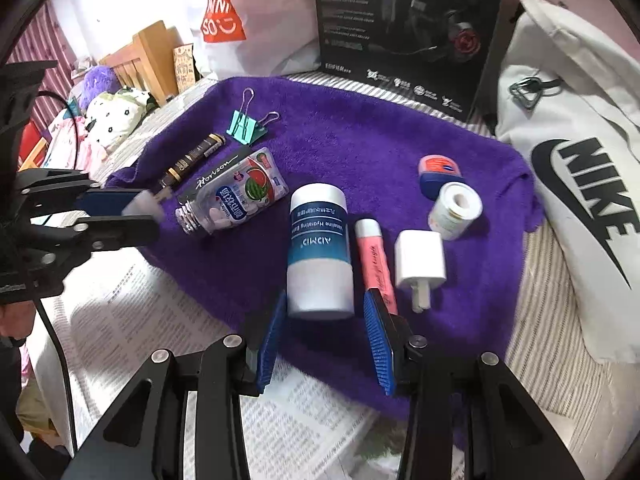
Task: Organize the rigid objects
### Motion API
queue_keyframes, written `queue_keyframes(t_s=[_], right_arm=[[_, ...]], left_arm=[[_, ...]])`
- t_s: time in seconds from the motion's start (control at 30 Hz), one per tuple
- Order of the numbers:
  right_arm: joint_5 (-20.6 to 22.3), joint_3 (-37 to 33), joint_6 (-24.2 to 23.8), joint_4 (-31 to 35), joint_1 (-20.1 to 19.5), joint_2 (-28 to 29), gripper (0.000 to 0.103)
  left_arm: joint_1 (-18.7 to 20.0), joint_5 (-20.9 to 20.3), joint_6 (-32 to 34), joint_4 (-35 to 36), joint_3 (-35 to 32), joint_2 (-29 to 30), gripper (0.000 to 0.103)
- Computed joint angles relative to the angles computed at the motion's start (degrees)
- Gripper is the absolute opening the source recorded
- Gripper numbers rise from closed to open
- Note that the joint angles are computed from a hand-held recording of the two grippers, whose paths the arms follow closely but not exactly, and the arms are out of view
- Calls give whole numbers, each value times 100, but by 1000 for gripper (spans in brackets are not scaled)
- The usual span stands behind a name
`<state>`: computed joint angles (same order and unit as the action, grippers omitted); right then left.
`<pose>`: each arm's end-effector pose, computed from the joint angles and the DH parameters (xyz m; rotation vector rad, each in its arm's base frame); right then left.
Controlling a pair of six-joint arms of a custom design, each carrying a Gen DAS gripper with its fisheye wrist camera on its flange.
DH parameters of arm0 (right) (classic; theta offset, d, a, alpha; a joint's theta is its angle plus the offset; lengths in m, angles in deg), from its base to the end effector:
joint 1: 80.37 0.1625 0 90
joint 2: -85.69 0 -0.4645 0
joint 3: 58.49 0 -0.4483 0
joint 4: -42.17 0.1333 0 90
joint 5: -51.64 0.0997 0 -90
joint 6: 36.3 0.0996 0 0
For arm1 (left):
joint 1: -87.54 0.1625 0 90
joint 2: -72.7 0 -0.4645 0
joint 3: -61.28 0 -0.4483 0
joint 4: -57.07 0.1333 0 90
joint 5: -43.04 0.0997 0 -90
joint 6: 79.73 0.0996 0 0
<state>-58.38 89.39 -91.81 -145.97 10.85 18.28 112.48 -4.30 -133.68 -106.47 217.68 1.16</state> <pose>0.1072 -0.3739 0.0903 1.2124 -2.4009 0.1554 -0.1607 -0.2962 0.0652 0.3393 2.4860 -0.7175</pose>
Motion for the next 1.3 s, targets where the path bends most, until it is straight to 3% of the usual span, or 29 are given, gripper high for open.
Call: queue_keyframes(t_s=[0.2, 0.47, 0.7, 1.0, 1.3], right_arm=[[207, 203, -38, 161, -231, -600, 40], [728, 539, -22, 650, -860, -1761, 40], [958, 721, -72, 1063, -1319, -2523, 41], [1191, 856, -13, 1327, -1599, -2991, 40], [1561, 1133, 20, 1618, -1766, -3698, 41]], left_arm=[[426, -105, 651, -634, -411, 790, 25], [817, -151, 936, -638, -749, 1391, 25], [774, -61, 925, -441, -798, 1418, 25], [686, -212, 574, -240, -707, 1195, 25], [88, -99, -190, 429, -503, 784, 26]])
